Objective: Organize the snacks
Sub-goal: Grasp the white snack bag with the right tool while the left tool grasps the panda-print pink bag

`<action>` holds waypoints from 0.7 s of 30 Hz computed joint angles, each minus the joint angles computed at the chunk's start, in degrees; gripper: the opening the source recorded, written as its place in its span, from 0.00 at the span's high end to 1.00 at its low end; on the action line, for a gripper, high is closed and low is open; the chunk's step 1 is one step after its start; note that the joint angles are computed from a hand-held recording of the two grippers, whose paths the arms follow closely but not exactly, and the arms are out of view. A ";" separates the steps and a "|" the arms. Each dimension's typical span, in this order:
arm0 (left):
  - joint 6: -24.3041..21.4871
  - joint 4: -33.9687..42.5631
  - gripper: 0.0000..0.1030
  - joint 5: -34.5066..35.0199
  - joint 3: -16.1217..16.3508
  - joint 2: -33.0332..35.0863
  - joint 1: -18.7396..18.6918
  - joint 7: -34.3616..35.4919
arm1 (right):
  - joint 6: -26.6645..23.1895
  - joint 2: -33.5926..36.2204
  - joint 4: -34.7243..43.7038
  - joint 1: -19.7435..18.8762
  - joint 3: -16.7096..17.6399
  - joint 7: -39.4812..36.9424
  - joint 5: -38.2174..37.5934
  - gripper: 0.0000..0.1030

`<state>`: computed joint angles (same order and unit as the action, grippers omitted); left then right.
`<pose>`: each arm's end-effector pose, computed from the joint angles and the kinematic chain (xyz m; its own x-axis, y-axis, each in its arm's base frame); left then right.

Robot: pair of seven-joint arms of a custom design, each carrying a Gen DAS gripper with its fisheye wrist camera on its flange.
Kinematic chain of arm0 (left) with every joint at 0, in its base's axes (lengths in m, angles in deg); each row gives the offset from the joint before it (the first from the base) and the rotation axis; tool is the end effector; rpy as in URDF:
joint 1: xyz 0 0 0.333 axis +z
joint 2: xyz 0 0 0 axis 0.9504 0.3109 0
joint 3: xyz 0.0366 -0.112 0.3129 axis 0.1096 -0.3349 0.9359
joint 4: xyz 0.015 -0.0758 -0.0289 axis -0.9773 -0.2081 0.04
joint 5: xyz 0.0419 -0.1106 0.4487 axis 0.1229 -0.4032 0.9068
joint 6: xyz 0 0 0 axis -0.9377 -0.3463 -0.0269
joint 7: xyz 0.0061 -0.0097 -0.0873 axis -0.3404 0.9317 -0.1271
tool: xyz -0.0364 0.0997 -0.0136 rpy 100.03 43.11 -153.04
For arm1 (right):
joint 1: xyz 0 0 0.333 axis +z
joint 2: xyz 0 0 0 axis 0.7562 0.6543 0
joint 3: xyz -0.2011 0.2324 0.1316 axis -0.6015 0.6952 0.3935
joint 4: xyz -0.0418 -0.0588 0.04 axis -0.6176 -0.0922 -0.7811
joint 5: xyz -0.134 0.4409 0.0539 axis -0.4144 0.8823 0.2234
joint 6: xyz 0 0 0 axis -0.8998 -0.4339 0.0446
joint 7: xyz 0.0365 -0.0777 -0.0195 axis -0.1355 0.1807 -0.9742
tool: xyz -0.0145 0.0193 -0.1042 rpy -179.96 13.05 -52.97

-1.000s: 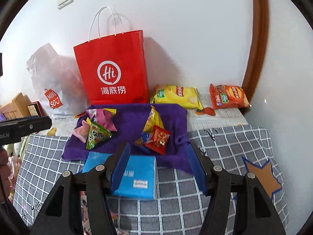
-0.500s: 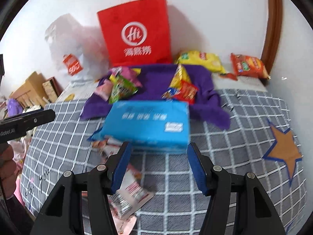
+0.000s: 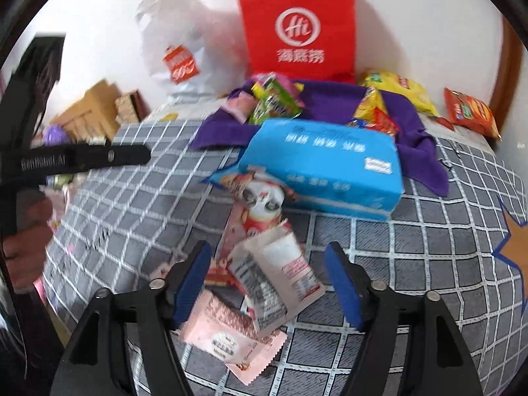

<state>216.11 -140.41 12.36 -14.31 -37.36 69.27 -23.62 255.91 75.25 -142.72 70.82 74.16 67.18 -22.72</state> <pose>0.4741 -0.2218 0.3991 0.3349 -0.9186 0.2100 -0.7641 -0.3951 -0.5100 0.5328 0.3667 0.3537 0.6840 -0.7184 -0.1268 -0.6364 -0.5026 -0.5852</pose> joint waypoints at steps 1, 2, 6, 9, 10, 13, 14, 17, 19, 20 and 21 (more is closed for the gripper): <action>0.10 -0.03 0.30 -0.10 0.07 0.12 -0.09 0.17 | 0.03 0.23 -0.16 0.13 -0.16 -0.20 -0.94 0.29; 0.16 -0.05 0.30 -0.12 0.08 0.25 -0.12 0.21 | 0.08 0.58 -0.43 0.65 -0.72 0.80 -3.40 0.29; 0.24 0.37 0.30 -0.54 0.44 1.34 -0.39 0.61 | -0.56 2.40 0.27 0.27 -1.06 3.77 -8.23 0.29; 0.19 0.95 0.30 -0.98 0.89 2.30 -0.91 1.34 | -1.95 4.75 2.56 -2.41 0.90 1.43 -5.61 0.29; -0.06 1.29 0.30 -1.14 1.03 2.72 -1.13 1.66 | -3.34 5.55 3.59 -3.68 1.92 -0.30 -3.78 0.29; -0.96 2.32 0.30 -0.50 1.13 3.80 -1.52 1.76 | -6.40 6.86 5.26 -6.07 3.66 -4.97 1.10 0.35; -1.20 2.65 0.30 -0.31 1.24 4.17 -1.69 1.68 | -7.16 6.95 5.46 -6.73 4.24 -7.15 3.05 0.42; -1.06 3.55 0.30 -0.21 1.86 5.53 -2.47 1.63 | -5.47 5.90 4.36 -6.61 4.25 -11.79 6.01 0.50; -0.77 4.27 0.30 -0.02 2.15 6.63 -3.02 1.51 | -4.24 5.12 3.64 -5.79 3.36 -12.14 6.07 0.51; -0.36 4.69 0.30 0.07 2.31 7.32 -3.38 1.59 | -3.80 4.70 3.25 -5.76 3.12 -12.40 6.69 0.52; 0.02 4.95 0.30 0.12 2.52 7.78 -3.73 1.65 | -3.61 4.36 2.99 -5.81 2.86 -12.63 7.38 0.52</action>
